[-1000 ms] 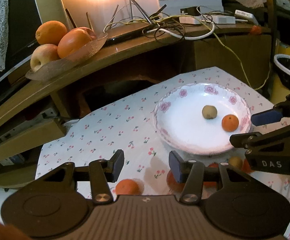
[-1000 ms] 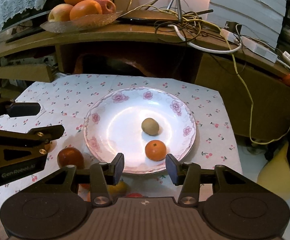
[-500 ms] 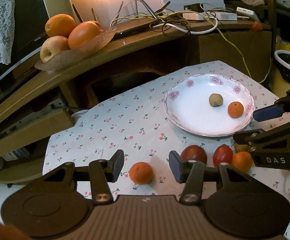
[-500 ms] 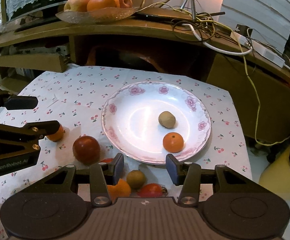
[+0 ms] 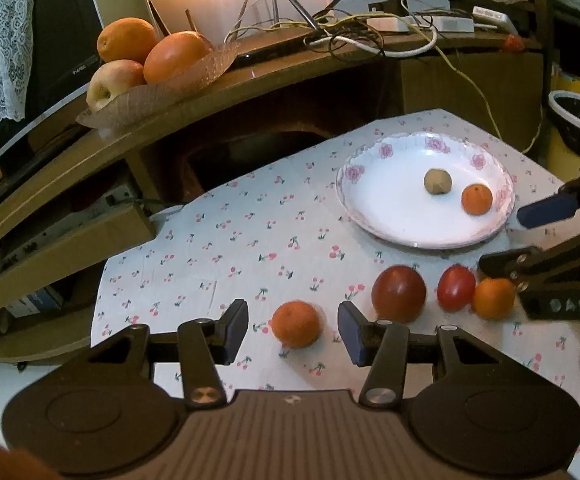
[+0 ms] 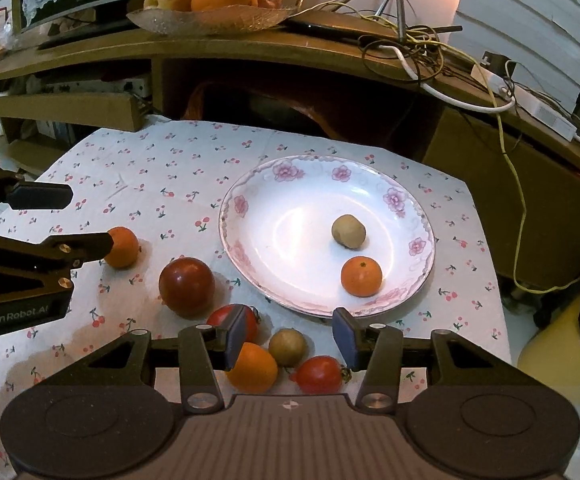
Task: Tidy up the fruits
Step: 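Withdraw both tools from the plate back toward the remaining fruits, then move left tool to a large orange while right tool approaches another orange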
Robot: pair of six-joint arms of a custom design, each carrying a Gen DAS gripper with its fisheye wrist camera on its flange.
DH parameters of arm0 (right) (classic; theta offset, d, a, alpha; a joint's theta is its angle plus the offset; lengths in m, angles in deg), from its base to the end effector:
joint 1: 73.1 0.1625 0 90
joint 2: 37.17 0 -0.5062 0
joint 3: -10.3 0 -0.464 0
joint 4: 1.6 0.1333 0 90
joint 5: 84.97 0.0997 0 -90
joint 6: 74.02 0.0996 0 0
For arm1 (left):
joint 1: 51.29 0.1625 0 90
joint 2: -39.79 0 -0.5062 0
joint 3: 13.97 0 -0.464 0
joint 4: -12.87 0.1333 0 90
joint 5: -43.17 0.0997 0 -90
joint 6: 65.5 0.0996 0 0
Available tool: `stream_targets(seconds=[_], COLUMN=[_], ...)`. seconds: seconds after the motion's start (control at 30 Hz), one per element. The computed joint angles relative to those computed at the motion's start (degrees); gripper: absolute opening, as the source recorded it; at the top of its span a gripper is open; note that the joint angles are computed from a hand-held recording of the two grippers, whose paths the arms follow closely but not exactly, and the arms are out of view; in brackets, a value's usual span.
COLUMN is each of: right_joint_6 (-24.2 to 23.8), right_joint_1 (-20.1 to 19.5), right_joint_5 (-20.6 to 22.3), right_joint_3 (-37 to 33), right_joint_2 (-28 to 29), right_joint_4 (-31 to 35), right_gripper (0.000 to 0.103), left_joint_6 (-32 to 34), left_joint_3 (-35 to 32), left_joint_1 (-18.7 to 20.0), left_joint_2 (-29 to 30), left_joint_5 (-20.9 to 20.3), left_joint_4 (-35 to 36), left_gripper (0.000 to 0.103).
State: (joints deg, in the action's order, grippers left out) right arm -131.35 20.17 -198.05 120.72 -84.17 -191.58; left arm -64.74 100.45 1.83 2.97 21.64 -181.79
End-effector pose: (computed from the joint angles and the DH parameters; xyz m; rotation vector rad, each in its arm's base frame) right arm 0.1333 -0.6810 0.1035 1.0973 -2.2065 0.4953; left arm -0.1855 -0.6238 0.0255 0.3316 1.9772 -0.8700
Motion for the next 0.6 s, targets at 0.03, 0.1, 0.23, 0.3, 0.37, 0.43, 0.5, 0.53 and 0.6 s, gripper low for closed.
stream_targets(seconds=[0.03, 0.1, 0.23, 0.3, 0.37, 0.43, 0.5, 0.53, 0.6], right_joint_6=[-0.1, -0.5, -0.8, -1.0, -1.1, -1.0, -0.9, -0.9, -0.9], right_joint_1=[0.0, -0.2, -0.4, -0.5, -0.8, -1.0, -1.3, -1.5, -1.7], right_joint_5=[0.0, -0.1, -0.4, -0.2, 0.2, 0.6, 0.9, 1.0, 1.2], right_joint_3=[0.1, 0.4, 0.7, 1.0, 1.4, 1.8, 1.9, 2.0, 2.0], right_joint_2=[-0.1, -0.2, -0.4, -0.8, -1.4, -1.9, -2.2, -2.4, -2.4], right_joint_4=[-0.1, -0.3, 0.0, 0.4, 1.1, 1.9, 2.9, 3.5, 4.3], right_gripper=[0.052, 0.052, 0.052, 0.052, 0.052, 0.052, 0.052, 0.052, 0.053], left_joint_6=[-0.5, -1.3, -0.2, 0.7, 1.3, 1.5, 1.1, 1.1, 1.1], left_joint_3=[0.2, 0.5, 1.1, 1.7, 2.2, 2.7, 3.2, 3.4, 4.0], left_joint_1=[0.1, 0.2, 0.1, 0.1, 0.1, 0.3, 0.5, 0.6, 0.8], left_joint_2=[-0.2, -0.4, -0.5, -0.5, -0.5, -0.6, -0.7, -0.8, -1.0], left_joint_5=[0.0, -0.1, -0.7, -1.4, -2.0, -2.5, -3.0, -3.2, -3.8], left_joint_4=[0.6, 1.5, 0.2, -0.6, -0.9, -0.8, -0.4, -0.3, -0.7], left_gripper=[0.055, 0.055, 0.055, 0.055, 0.055, 0.055, 0.055, 0.055, 0.055])
